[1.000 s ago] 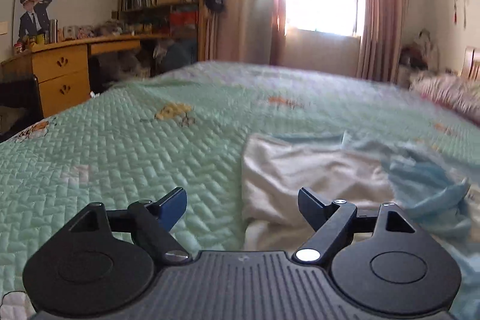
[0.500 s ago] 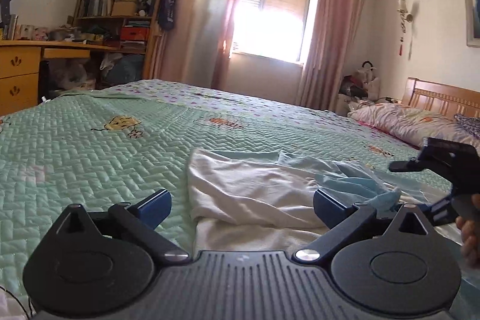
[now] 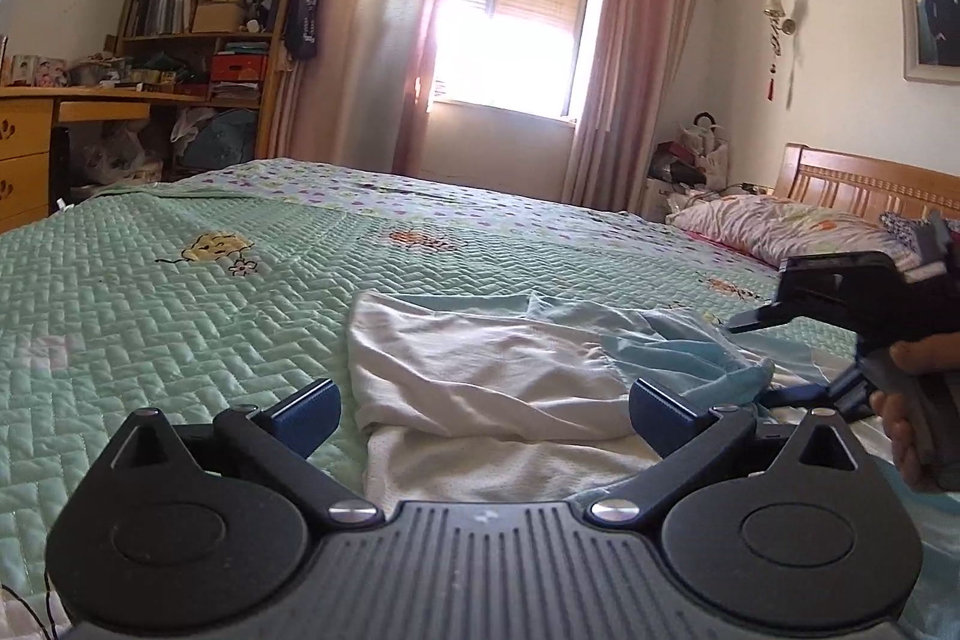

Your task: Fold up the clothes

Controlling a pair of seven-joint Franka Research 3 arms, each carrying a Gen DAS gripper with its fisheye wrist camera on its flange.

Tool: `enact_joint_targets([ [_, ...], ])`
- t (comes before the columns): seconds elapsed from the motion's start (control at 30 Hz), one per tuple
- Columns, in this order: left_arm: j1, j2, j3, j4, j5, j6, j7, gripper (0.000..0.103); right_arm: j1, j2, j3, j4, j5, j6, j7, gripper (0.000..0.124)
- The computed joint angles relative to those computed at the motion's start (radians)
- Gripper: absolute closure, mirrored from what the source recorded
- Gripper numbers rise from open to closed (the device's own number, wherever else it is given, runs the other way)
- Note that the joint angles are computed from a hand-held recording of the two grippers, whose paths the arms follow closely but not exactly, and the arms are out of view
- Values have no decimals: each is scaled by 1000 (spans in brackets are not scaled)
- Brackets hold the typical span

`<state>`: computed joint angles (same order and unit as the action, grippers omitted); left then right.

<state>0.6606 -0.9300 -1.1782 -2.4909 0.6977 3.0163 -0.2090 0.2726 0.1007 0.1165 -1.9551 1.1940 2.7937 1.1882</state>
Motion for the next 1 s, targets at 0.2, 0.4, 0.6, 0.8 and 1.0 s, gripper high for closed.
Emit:
enact_joint_targets([
  [0.2, 0, -5, 4, -13, -8, 22, -12, 1, 33, -24, -6, -28, -270, 56, 209, 70],
  [0.4, 7, -66, -1, -15, 8, 60, -10, 1, 30, -13, -12, -9, -324, 4, 318, 70],
  [0.6, 47, -60, -16, 10, 7, 158, 104, 1, 21, 41, 7, 8, -344, 73, 351, 94],
  [0.8, 5, 155, -2, 20, -61, 51, 187, 1, 34, 16, 30, -24, -402, 237, 220, 119],
  [1.0, -53, 379, 49, 42, -28, -20, 211, 1, 31, 44, 12, -1, -503, 256, 208, 119],
])
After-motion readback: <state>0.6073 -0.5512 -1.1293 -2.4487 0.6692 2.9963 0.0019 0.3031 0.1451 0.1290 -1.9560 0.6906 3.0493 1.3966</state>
